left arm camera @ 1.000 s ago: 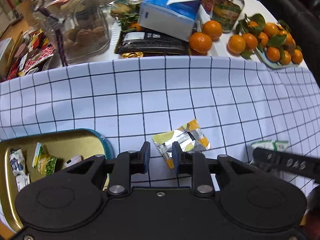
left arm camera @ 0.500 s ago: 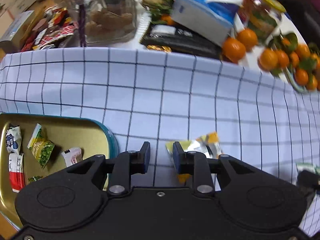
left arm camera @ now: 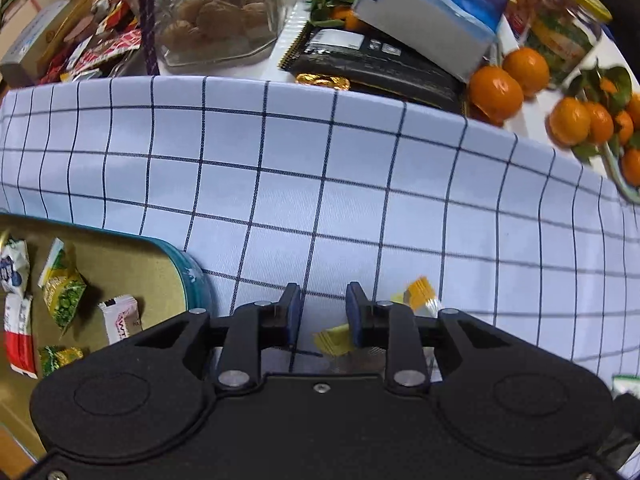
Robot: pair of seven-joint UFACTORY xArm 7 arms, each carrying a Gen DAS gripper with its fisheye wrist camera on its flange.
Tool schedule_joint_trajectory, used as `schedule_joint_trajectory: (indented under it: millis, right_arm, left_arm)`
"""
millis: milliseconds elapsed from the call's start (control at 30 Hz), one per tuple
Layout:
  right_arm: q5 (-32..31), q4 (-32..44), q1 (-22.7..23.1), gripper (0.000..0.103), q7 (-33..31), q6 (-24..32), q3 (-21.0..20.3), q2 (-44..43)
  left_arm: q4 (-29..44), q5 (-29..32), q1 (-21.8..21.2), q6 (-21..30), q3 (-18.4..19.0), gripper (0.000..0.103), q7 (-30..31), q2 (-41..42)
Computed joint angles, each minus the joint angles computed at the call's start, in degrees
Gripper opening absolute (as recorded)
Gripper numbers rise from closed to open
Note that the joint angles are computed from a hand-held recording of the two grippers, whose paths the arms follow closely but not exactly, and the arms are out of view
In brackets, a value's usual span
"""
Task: Organize snacks
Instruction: 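Grasp the yellow-and-silver packet with the left gripper and lift it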
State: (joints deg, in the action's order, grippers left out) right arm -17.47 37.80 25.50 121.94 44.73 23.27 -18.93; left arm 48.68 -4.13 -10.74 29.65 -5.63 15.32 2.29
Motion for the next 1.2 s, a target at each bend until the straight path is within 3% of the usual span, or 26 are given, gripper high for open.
schedule_joint_trajectory:
  millis: [233,400,533,800,1200]
  right_arm:
    - [-0.8,0.7,0.0,0.048,-0.8,0.1,0.2,0.3]
    - [0.3,0.7,0.4,0.048,-1.5,0.8,-0.3,0.8]
    - [0.6,0.7,0.6,0.048,-1.7,1.8,-0.4,1.1]
    - [0.6,1.7,0.9,0.048,-3.2,2.2,-1.2,2.7]
    - [0.9,1.0,1.4,0.048,-3.6,1.2,-1.4,2.1]
  left_arm:
    - [-2.8,-7.7,0.7,8.5,0.9,0.035,16.9,-5.0]
    - [-2.8,-13.9,1.2,9.9,2.8,0.035,20.3,-7.5]
    - [0.3,-19.8,1.6,13.5,3.3,0.037,20.8,-6.8]
    - [-1.7,-15.8,-0.7,10.9,0.7,0.040,18.6,-7.3]
    - [-2.5,-14.9,-1.9,7.7,0.5,0.044,14.8,-6.3]
